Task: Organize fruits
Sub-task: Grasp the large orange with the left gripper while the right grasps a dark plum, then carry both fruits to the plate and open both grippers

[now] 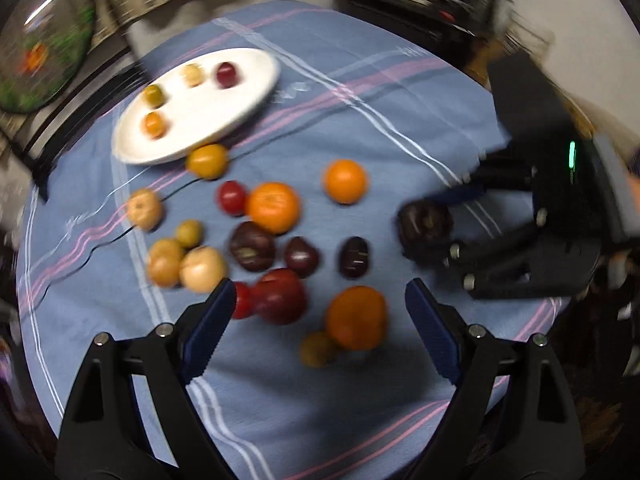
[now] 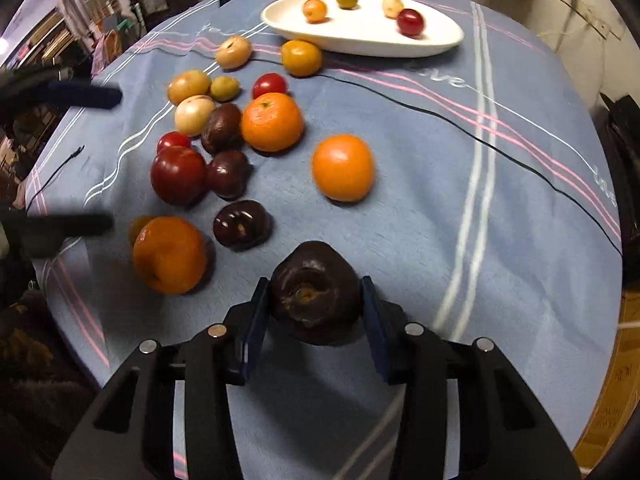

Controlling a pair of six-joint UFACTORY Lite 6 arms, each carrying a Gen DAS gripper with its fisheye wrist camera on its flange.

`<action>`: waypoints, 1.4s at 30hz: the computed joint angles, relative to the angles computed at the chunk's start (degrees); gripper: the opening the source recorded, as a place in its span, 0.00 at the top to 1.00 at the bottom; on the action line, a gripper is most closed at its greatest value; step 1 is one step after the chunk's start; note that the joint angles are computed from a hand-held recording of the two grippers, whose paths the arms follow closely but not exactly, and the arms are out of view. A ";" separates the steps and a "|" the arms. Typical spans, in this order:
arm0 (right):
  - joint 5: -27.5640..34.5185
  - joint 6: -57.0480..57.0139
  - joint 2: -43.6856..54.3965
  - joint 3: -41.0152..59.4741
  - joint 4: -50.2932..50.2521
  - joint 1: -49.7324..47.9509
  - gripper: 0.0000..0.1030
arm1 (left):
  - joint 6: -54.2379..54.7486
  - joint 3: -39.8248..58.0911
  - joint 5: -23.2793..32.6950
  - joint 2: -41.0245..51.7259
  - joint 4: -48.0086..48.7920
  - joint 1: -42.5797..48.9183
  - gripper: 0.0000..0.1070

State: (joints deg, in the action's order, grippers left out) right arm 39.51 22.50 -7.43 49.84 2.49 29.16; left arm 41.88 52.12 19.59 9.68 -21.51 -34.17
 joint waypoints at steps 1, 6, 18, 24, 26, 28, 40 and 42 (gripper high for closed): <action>0.32 -0.23 -1.89 -1.19 0.87 -1.00 0.57 | -1.17 -0.43 -1.03 0.43 1.37 -1.35 0.19; 3.35 2.62 -8.84 -4.44 0.48 -2.62 0.57 | -5.71 1.25 -2.76 7.10 7.61 -4.99 0.41; 5.55 1.21 -8.80 0.10 0.15 -3.82 0.57 | 10.80 6.95 8.20 7.32 -9.67 3.99 0.61; 6.29 -5.20 -0.80 14.28 2.27 -7.72 0.57 | 7.24 20.28 13.73 7.06 -10.14 12.28 0.61; 6.38 -7.57 4.23 21.12 3.48 -9.33 0.57 | 4.44 26.53 14.41 9.65 -8.14 13.20 0.61; 6.52 -9.76 8.94 27.43 4.91 -10.84 0.57 | 0.10 33.68 14.53 13.34 -4.72 13.13 0.61; 13.75 -10.14 42.48 74.70 7.71 -16.26 0.57 | -24.38 81.72 26.06 43.73 9.32 13.23 0.61; 14.95 -9.55 46.40 79.95 7.89 -16.46 0.56 | -26.03 90.03 28.70 49.42 11.18 13.27 0.61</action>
